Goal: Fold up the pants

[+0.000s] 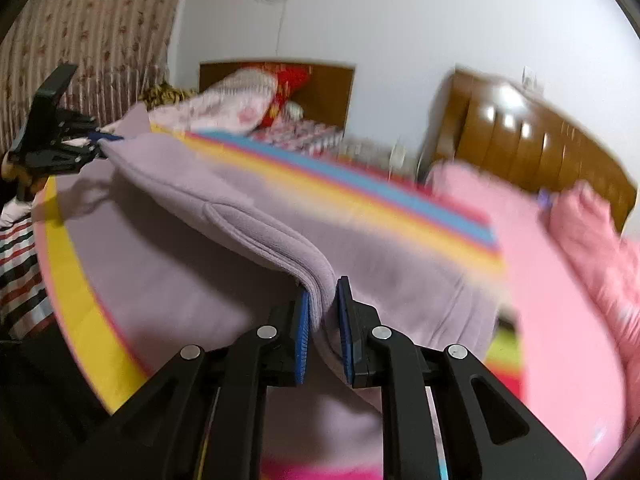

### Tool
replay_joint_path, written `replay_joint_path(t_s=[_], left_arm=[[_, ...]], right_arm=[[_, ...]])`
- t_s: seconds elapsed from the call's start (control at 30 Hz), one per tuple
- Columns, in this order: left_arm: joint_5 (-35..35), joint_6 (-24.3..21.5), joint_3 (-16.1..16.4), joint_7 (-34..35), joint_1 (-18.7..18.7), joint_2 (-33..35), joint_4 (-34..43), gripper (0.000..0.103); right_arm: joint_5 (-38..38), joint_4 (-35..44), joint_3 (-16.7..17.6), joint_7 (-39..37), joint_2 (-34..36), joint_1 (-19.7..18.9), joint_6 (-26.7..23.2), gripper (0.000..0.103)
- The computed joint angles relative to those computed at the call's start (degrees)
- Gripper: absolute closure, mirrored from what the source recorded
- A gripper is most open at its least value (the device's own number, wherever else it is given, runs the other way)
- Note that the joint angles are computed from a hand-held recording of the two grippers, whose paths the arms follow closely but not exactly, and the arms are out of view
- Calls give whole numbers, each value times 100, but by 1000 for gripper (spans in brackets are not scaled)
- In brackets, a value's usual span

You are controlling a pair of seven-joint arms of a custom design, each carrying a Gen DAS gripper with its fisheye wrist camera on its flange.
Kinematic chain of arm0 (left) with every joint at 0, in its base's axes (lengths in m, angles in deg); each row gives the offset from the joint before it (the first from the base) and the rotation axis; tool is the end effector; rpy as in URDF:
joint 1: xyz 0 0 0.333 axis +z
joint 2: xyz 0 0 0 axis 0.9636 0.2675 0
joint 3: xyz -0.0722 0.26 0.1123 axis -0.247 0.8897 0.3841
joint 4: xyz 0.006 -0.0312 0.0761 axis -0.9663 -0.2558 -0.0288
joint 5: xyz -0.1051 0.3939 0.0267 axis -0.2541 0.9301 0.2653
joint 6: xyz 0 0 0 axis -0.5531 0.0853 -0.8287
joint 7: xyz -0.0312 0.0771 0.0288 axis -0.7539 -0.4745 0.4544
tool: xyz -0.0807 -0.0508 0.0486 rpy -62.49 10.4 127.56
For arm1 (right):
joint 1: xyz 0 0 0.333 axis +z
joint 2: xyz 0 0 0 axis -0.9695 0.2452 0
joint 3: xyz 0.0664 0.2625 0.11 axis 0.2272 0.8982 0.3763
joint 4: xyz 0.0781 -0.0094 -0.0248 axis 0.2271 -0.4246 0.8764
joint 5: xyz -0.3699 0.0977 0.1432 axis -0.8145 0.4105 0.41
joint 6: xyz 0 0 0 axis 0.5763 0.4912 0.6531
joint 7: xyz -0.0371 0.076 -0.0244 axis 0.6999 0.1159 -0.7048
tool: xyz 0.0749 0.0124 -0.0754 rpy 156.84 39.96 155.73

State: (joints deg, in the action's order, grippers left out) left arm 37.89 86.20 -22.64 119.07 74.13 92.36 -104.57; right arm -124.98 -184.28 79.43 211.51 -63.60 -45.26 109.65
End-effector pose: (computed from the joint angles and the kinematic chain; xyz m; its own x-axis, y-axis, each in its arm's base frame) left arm 0.6731 -0.2400 0.4253 -0.7555 -0.5545 -0.3490 -0.1913 0.6962 -0.6919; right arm 0.4762 0.3960 0.4405 0.0575 -0.9940 0.0932 -0.6072 -0.1089 -0.7871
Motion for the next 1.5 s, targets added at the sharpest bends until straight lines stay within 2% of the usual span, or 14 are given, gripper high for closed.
replay_joint_path(t_s=[0.1, 0.2, 0.23, 0.27, 0.33, 0.47, 0.57, 0.7, 0.97, 1.17, 1.23, 1.27, 1.4, 1.5], left_arm=[[358, -78, 532, -870, -435, -74, -315, 83], [254, -117, 548, -1339, -371, -168, -514, 61], [171, -21, 502, -1415, -291, -215, -617, 41], [45, 162, 450, -1500, -196, -306, -796, 30], [-629, 434, -137, -1271, 408, -495, -1152, 12], [-3100, -97, -1544, -21, 1939, -752, -1476, 8], [-4080, -850, -1611, 215, 2270, -773, -1407, 8], [-4759, -911, -1504, 611, 2200, -862, -1436, 8], [-5077, -1172, -1019, 931, 1763, -1046, -1513, 8], [-5164, -1211, -622, 968, 1338, -1065, -1505, 8], [-5215, -1329, -477, 929, 1235, -1072, -1473, 8], [-5251, -1464, -396, 858, 1207, -1068, -1439, 8], [-5299, -2005, -47, 427, 1075, -967, -1251, 8], [-5199, -2501, 221, -130, 943, -814, -962, 8]], right_arm=[[504, 123, 51, -108, 250, 98, -225, 86], [691, 2, 38, 69, 138, 174, -127, 76], [716, -48, 37, 133, 71, 185, -104, 56], [587, -132, 60, 422, -50, 241, -256, 25], [50, -470, 125, 1275, -383, 280, -263, 11], [-1225, -1362, 331, 4271, -1056, 18, 415, 25], [-1787, -1602, 349, 5714, -1188, -299, 847, 40], [-1987, -1553, 314, 6558, -1103, -550, 1111, 44], [111, -1316, 273, 4920, -817, -541, 933, 50], [-425, -1188, 266, 5401, -727, -640, 912, 52], [-335, -1172, 256, 5297, -690, -606, 866, 66], [-438, -1195, 231, 5415, -670, -613, 1020, 74], [-1256, -1312, 153, 6443, -665, -671, 1385, 77], [-1039, -1288, 133, 6213, -650, -662, 1376, 76]])
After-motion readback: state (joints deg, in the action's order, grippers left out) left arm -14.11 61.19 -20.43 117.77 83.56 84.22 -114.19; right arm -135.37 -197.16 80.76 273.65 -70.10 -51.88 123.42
